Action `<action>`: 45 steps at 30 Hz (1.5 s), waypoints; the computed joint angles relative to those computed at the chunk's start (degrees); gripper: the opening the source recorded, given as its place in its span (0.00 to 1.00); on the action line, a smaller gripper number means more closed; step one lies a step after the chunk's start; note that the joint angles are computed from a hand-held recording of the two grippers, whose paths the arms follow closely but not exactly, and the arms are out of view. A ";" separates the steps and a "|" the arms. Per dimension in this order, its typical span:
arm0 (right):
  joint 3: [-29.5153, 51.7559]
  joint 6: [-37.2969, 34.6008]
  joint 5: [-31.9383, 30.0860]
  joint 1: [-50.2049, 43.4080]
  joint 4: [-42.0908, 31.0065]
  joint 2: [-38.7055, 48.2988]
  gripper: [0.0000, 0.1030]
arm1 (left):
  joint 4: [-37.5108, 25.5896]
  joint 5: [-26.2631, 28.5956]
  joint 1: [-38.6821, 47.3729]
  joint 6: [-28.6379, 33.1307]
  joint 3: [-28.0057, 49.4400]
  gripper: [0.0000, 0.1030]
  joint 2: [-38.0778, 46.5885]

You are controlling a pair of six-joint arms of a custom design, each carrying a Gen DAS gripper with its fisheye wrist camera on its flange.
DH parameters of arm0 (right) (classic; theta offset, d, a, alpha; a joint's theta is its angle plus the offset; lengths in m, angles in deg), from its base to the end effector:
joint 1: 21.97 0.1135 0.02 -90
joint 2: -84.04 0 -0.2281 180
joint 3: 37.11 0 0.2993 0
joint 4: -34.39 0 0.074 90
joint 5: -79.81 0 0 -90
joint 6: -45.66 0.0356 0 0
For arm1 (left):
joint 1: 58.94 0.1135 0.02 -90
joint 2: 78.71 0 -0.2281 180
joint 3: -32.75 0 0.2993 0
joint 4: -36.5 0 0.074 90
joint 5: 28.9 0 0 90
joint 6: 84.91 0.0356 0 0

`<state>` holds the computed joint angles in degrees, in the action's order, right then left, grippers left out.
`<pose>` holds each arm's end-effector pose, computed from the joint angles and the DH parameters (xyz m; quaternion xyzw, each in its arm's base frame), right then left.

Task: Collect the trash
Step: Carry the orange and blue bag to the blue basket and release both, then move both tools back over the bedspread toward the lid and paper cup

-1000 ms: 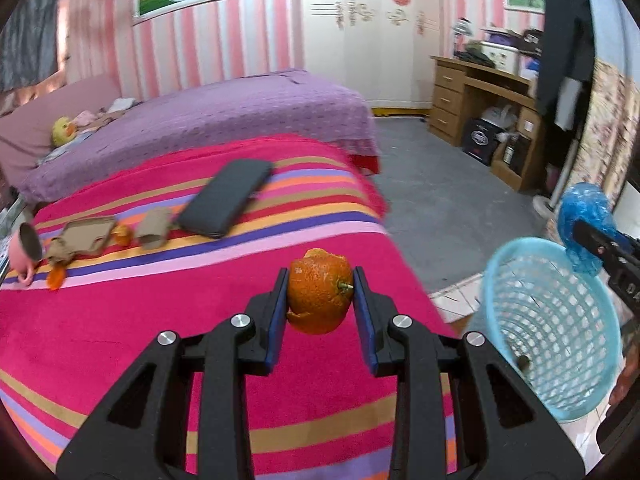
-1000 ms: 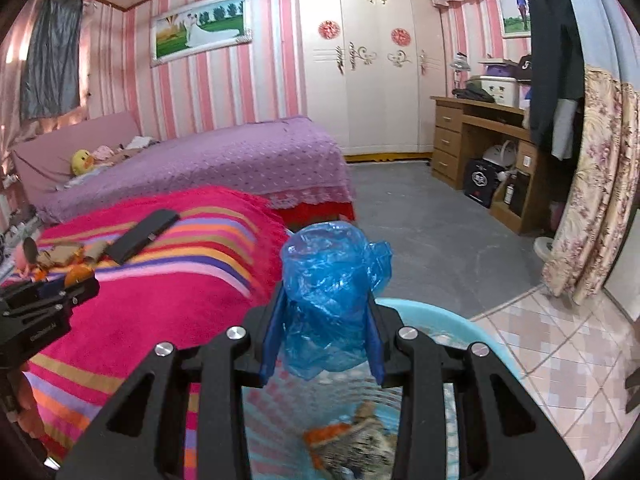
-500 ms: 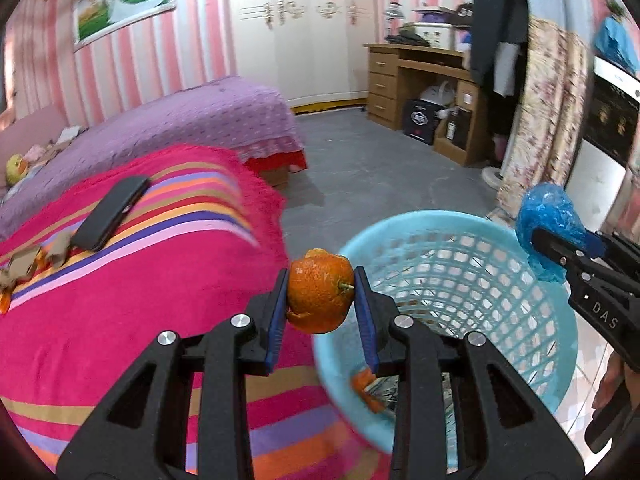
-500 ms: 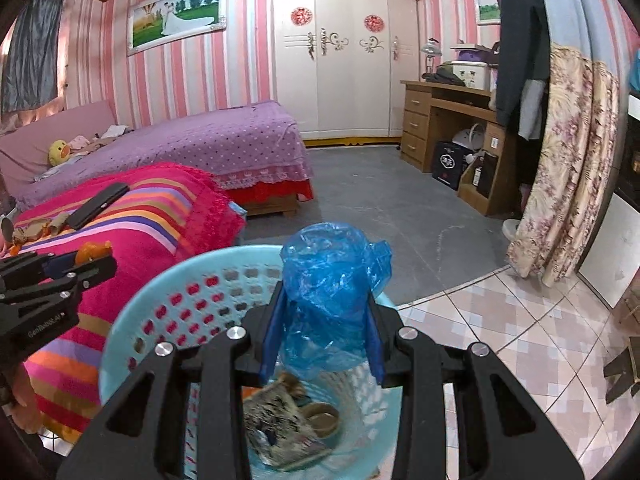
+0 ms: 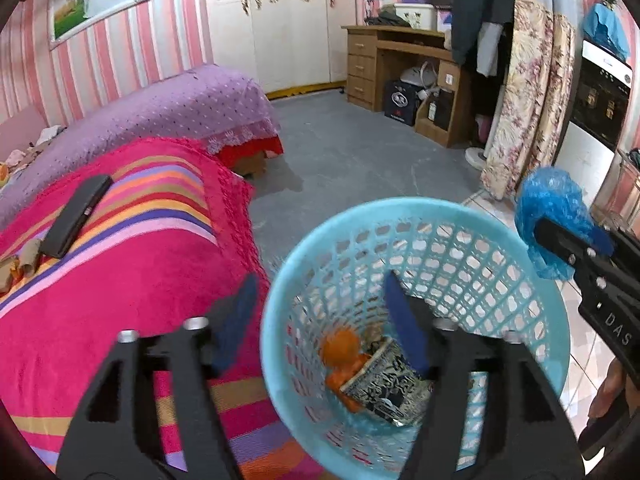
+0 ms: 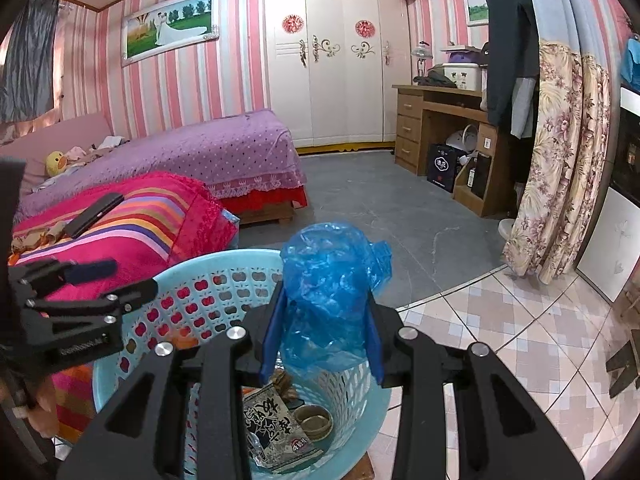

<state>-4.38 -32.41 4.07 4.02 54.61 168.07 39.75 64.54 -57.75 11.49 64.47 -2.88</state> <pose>0.2522 0.1132 0.0508 -0.0452 0.8649 0.0564 0.4966 0.2619 0.0033 0.0547 0.0538 0.9075 0.0003 0.4165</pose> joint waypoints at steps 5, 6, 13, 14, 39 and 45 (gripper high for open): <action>0.11 0.75 0.28 0.09 0.44 0.74 0.34 | 1.36 0.68 4.21 1.98 -2.99 0.88 -4.55; 0.30 1.01 0.31 0.19 0.54 1.13 0.34 | 1.87 0.89 5.35 2.25 -3.42 0.90 -4.96; 3.68 2.05 1.08 1.95 -0.04 5.10 0.36 | 2.54 4.74 12.94 2.70 -1.96 0.92 -2.00; 4.27 2.32 0.68 2.05 -0.03 5.88 0.36 | 2.58 5.09 13.79 2.91 -1.68 0.92 -1.47; 21.76 8.37 14.66 17.12 -12.66 14.18 0.92 | -4.03 21.32 41.55 14.72 5.06 0.94 -1.71; 30.00 9.47 15.67 22.15 -15.01 19.65 0.92 | -4.59 24.36 49.79 19.12 11.72 0.94 5.27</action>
